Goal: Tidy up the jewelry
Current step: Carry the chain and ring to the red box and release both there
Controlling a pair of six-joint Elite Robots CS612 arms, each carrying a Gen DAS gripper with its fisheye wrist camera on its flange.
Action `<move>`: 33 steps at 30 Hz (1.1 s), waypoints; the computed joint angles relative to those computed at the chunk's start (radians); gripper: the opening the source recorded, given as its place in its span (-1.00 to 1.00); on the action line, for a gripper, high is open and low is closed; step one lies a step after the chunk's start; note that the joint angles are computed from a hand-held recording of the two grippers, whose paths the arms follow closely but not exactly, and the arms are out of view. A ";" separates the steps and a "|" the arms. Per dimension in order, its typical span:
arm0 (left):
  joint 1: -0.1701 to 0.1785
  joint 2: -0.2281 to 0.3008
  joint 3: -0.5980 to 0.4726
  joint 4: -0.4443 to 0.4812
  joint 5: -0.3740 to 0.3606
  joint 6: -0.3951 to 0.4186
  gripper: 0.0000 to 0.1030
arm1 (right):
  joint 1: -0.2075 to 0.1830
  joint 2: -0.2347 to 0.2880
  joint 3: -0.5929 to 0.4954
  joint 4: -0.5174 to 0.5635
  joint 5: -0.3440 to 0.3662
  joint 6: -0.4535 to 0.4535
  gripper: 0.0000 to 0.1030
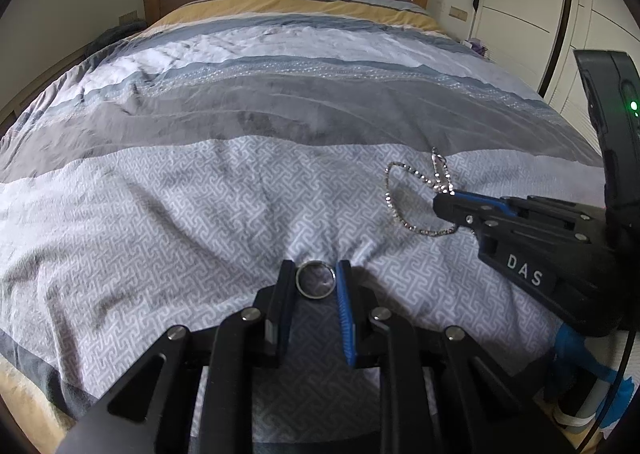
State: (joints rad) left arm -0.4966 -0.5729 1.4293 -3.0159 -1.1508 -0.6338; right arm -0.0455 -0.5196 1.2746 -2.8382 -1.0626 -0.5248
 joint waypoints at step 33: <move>-0.064 -0.095 0.095 -0.023 0.059 0.021 -0.64 | -0.076 -0.150 0.233 -0.127 0.018 0.080 -0.87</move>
